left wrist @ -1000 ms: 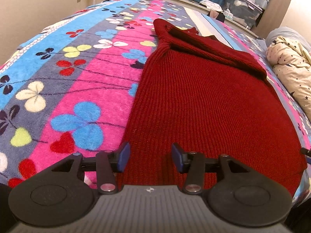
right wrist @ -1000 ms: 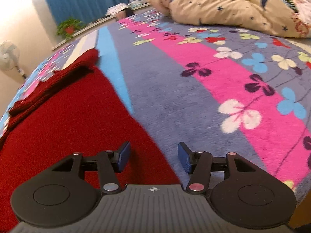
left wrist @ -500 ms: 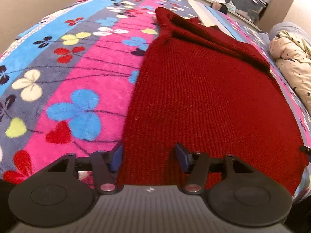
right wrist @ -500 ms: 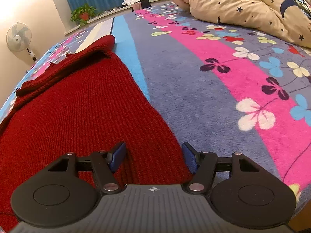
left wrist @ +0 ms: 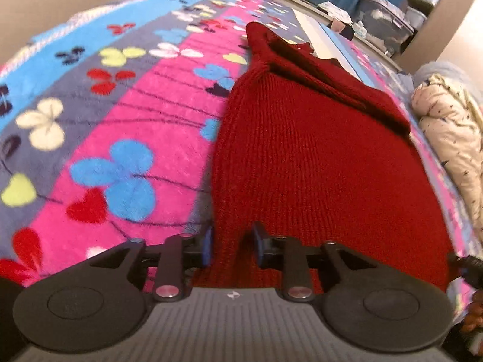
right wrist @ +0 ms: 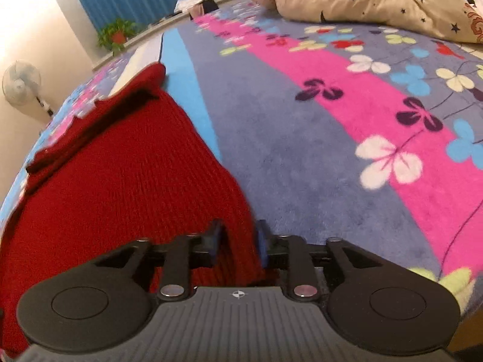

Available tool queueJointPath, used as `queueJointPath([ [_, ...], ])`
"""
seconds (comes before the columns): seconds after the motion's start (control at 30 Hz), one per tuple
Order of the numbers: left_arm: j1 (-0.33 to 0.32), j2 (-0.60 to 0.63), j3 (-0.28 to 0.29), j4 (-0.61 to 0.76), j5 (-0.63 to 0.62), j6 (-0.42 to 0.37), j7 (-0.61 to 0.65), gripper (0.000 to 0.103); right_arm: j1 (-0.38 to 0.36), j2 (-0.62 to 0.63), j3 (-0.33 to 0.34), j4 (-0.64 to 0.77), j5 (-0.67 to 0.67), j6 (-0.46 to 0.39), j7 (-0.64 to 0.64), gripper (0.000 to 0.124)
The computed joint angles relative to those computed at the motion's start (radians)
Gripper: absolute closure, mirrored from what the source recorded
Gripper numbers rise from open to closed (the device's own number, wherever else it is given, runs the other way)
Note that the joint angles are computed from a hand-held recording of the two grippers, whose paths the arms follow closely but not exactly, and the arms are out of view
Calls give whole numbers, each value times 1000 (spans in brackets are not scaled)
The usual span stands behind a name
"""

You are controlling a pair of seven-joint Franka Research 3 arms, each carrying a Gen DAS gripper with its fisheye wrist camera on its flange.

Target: Fold small clothes

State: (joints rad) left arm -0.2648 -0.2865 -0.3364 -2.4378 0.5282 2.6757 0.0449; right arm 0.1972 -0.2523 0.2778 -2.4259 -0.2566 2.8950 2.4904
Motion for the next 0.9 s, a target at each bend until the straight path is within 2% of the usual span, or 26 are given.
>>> queueJointPath([
  [0.07, -11, 6, 12, -5, -26, 21, 22, 62, 3, 1, 0, 1, -6, 0, -11, 91],
  [0.17, -13, 16, 11, 7, -27, 10, 53, 62, 20, 0, -13, -4, 19, 8, -30, 89],
  [0.23, 7, 5, -9, 7, 22, 6, 21, 86, 44, -3, -31, -12, 58, 27, -73, 92],
  [0.27, 23, -11, -28, 3, 68, 13, -22, 92, 44, -7, -31, -19, 66, 43, -84, 99],
  [0.33, 64, -46, -54, -23, 168, 77, -113, 92, 43, -16, -31, -37, 90, 90, -101, 108],
  [0.4, 61, -54, -52, -27, 174, 82, -122, 91, 46, -18, -36, -47, 133, 127, -123, 108],
  [0.43, 39, -43, -35, -24, 132, 66, -94, 90, 42, -16, -32, -44, 149, 120, -131, 107],
  [0.47, 10, -29, -8, -21, 71, 53, -49, 84, 34, -13, -24, -38, 158, 103, -132, 106],
  [0.5, -31, -10, 33, -23, -23, 55, 18, 71, 29, -9, -17, -33, 163, 87, -131, 104],
  [0.53, -44, 0, 46, -23, -68, 54, 50, 67, 34, -6, -19, -29, 172, 77, -140, 104],
  [0.6, -34, 9, 32, -9, -72, 33, 68, 67, 52, 0, -29, -24, 190, 67, -171, 103],
  [0.67, -24, 11, 16, 1, -56, 18, 72, 72, 42, -2, -18, -22, 171, 65, -174, 103],
  [0.7, -17, 8, 6, 4, -39, 8, 65, 83, 39, -3, -14, -24, 168, 67, -171, 104],
  [0.73, -10, 5, -2, 7, -23, 1, 53, 90, 36, -6, -12, -26, 167, 70, -167, 107],
  [0.9, 21, -57, -17, -28, 45, 69, -8, 92, 51, -41, -31, -62, 228, 158, -179, 112],
])
